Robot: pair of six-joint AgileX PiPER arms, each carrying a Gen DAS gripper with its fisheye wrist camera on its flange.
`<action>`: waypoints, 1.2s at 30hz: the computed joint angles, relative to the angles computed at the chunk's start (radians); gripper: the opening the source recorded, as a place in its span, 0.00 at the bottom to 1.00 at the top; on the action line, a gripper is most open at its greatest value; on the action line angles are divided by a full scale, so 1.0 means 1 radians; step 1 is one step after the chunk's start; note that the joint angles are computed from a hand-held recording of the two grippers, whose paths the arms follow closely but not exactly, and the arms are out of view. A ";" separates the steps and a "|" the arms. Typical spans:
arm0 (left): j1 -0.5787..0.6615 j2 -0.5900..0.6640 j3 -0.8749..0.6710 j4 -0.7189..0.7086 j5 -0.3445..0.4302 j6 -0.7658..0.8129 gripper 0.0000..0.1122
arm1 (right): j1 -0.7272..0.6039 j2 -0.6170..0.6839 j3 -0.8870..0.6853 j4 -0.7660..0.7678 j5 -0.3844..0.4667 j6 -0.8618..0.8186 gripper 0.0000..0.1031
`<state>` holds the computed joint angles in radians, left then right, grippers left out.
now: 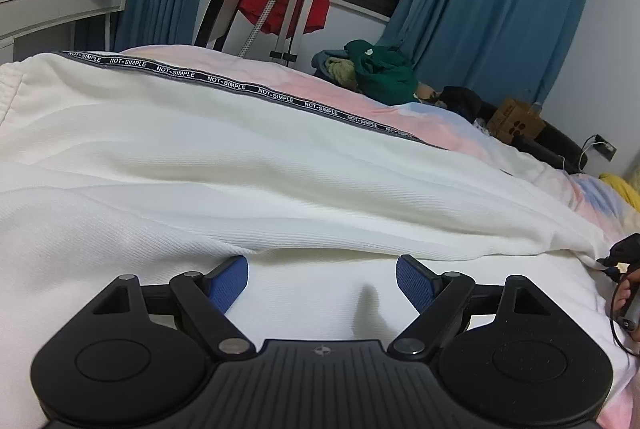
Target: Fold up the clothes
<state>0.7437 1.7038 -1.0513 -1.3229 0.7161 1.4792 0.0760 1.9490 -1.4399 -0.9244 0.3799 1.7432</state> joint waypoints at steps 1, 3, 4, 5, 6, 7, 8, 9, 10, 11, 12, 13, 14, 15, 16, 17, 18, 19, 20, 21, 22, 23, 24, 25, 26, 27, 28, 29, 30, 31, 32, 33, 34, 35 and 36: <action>-0.001 -0.011 0.008 -0.010 -0.009 0.015 0.74 | 0.014 -0.026 0.023 -0.006 0.009 -0.001 0.20; -0.007 -0.037 0.026 -0.019 -0.035 0.044 0.74 | 0.044 -0.077 0.064 -0.014 0.030 -0.006 0.43; -0.010 -0.054 0.038 -0.020 -0.049 0.062 0.74 | 0.067 -0.106 0.085 -0.024 0.040 -0.005 0.46; -0.009 -0.071 0.054 -0.036 -0.053 0.095 0.74 | 0.091 -0.137 0.100 -0.032 0.051 -0.014 0.50; -0.007 -0.090 0.073 -0.057 -0.055 0.130 0.74 | 0.114 -0.166 0.110 -0.014 0.059 -0.058 0.54; -0.005 -0.111 0.092 -0.076 -0.056 0.163 0.74 | 0.139 -0.196 0.117 0.023 0.066 -0.123 0.57; -0.002 -0.131 0.108 -0.089 -0.055 0.187 0.74 | 0.163 -0.224 0.125 0.045 0.071 -0.173 0.62; 0.002 -0.151 0.123 -0.093 -0.053 0.197 0.74 | 0.193 -0.259 0.143 0.043 0.075 -0.195 0.63; 0.006 -0.173 0.138 -0.093 -0.049 0.203 0.74 | 0.228 -0.297 0.165 0.036 0.082 -0.209 0.64; 0.017 -0.188 0.144 -0.087 -0.039 0.201 0.74 | 0.258 -0.333 0.183 0.041 0.088 -0.233 0.64; 0.030 -0.205 0.152 -0.074 -0.029 0.192 0.74 | 0.287 -0.363 0.197 0.048 0.099 -0.252 0.64; 0.042 -0.225 0.160 -0.055 -0.020 0.177 0.74 | 0.315 -0.385 0.207 0.054 0.113 -0.270 0.64; 0.054 -0.243 0.167 -0.034 -0.011 0.159 0.74 | 0.342 -0.405 0.215 0.063 0.127 -0.292 0.64; 0.066 -0.262 0.174 -0.014 -0.001 0.142 0.75 | 0.366 -0.423 0.225 0.063 0.138 -0.301 0.64; 0.079 -0.285 0.185 0.005 0.005 0.127 0.75 | 0.388 -0.440 0.237 0.055 0.147 -0.299 0.64; 0.093 -0.310 0.199 0.023 0.009 0.113 0.75 | 0.410 -0.456 0.248 0.046 0.157 -0.298 0.64; 0.107 -0.336 0.211 0.042 0.014 0.098 0.75 | 0.427 -0.469 0.256 0.044 0.163 -0.302 0.64; 0.126 -0.353 0.216 0.063 0.027 0.077 0.76 | 0.437 -0.478 0.263 0.046 0.163 -0.309 0.64; 0.147 -0.368 0.216 0.086 0.045 0.054 0.76 | 0.446 -0.486 0.268 0.050 0.164 -0.316 0.64; 0.169 -0.382 0.217 0.107 0.064 0.033 0.76 | 0.455 -0.494 0.273 0.053 0.164 -0.323 0.64; 0.193 -0.393 0.216 0.129 0.078 0.011 0.76 | 0.464 -0.502 0.278 0.056 0.164 -0.329 0.64; 0.217 -0.402 0.214 0.150 0.091 -0.011 0.76 | 0.473 -0.510 0.282 0.059 0.165 -0.336 0.64; 0.242 -0.411 0.212 0.170 0.104 -0.032 0.76 | 0.479 -0.516 0.285 0.061 0.167 -0.341 0.64; 0.267 -0.419 0.210 0.190 0.118 -0.051 0.76 | 0.481 -0.521 0.288 0.062 0.168 -0.342 0.64; 0.292 -0.426 0.207 0.209 0.132 -0.070 0.77 | 0.482 -0.526 0.292 0.062 0.168 -0.337 0.64; 0.318 -0.432 0.203 0.227 0.147 -0.088 0.77 | 0.484 -0.530 0.297 0.061 0.169 -0.329 0.64; 0.340 -0.429 0.193 0.249 0.154 -0.115 0.78 | 0.482 -0.532 0.301 0.068 0.168 -0.327 0.64; 0.360 -0.422 0.180 0.273 0.159 -0.146 0.78 | 0.476 -0.533 0.303 0.083 0.166 -0.333 0.65; 0.379 -0.414 0.167 0.297 0.163 -0.177 0.78 | 0.468 -0.533 0.306 0.100 0.164 -0.339 0.64; 0.391 -0.405 0.153 0.320 0.159 -0.210 0.78 | 0.458 -0.534 0.310 0.118 0.160 -0.347 0.64; 0.401 -0.402 0.144 0.341 0.149 -0.243 0.78 | 0.449 -0.534 0.314 0.137 0.157 -0.355 0.64; 0.410 -0.401 0.137 0.357 0.134 -0.275 0.78 | 0.438 -0.536 0.320 0.154 0.151 -0.360 0.64; 0.421 -0.399 0.129 0.366 0.127 -0.298 0.78 | 0.427 -0.538 0.327 0.170 0.143 -0.362 0.64; 0.427 -0.396 0.118 0.377 0.123 -0.330 0.78 | 0.415 -0.541 0.335 0.189 0.135 -0.362 0.64; 0.436 -0.388 0.104 0.390 0.124 -0.367 0.78 | 0.400 -0.545 0.343 0.213 0.124 -0.365 0.64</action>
<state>1.1796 1.3159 -0.9472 -0.9329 0.8405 1.1123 0.4758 1.4040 -1.0972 -0.7114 0.5043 1.3784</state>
